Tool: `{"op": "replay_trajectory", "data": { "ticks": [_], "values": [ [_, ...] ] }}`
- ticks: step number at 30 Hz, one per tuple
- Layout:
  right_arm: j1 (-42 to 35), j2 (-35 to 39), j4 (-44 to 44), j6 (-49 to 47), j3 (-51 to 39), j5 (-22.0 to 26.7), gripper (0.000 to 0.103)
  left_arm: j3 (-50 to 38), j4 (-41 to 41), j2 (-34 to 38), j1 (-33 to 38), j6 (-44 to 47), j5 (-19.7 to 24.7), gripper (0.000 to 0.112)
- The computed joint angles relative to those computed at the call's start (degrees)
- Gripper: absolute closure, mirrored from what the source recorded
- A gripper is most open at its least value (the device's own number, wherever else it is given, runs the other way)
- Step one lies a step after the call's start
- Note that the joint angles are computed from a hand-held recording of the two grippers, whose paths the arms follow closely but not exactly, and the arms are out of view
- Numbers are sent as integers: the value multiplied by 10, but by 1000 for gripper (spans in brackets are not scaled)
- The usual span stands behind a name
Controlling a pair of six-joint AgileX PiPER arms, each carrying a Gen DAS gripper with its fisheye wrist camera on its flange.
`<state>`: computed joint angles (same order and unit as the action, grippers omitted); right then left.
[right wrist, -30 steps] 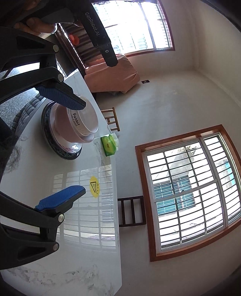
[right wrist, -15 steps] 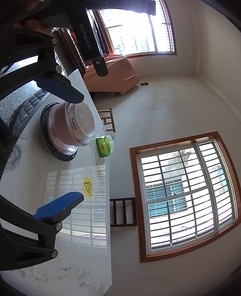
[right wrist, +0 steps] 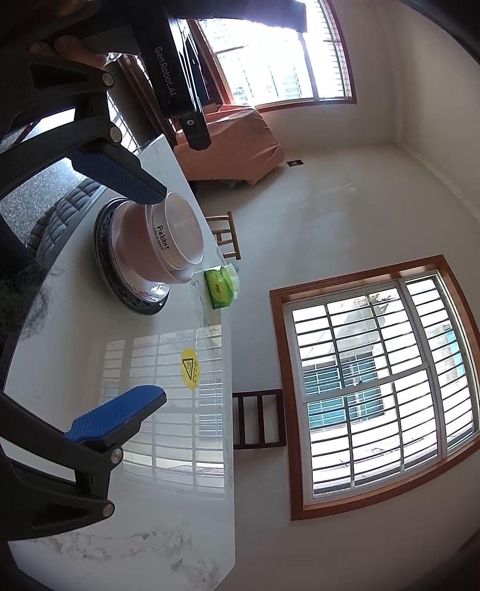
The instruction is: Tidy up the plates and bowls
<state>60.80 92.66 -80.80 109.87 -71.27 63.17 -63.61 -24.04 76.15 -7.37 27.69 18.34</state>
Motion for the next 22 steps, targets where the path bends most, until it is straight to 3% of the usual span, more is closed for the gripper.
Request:
{"op": "replay_trajectory", "data": {
  "ticks": [6, 10, 12, 16, 22],
  "values": [
    [-11, -21, 17, 6, 22, 7, 3, -22, 20, 24, 2, -16, 25, 29],
    [-43, -50, 48, -16, 52, 11, 2, -49, -14, 50, 11, 21, 67, 22],
    [-74, -68, 77, -45, 66, 5, 1, -54, 0, 61, 9, 3, 64, 18],
    [-170, -102, 152, -134, 97, -26, 1, -65, 33, 82, 8, -29, 58, 18],
    [-387, -93, 335, -360, 85, -70, 1, -60, 105, 89, 4, -106, 36, 18]
  ]
}}
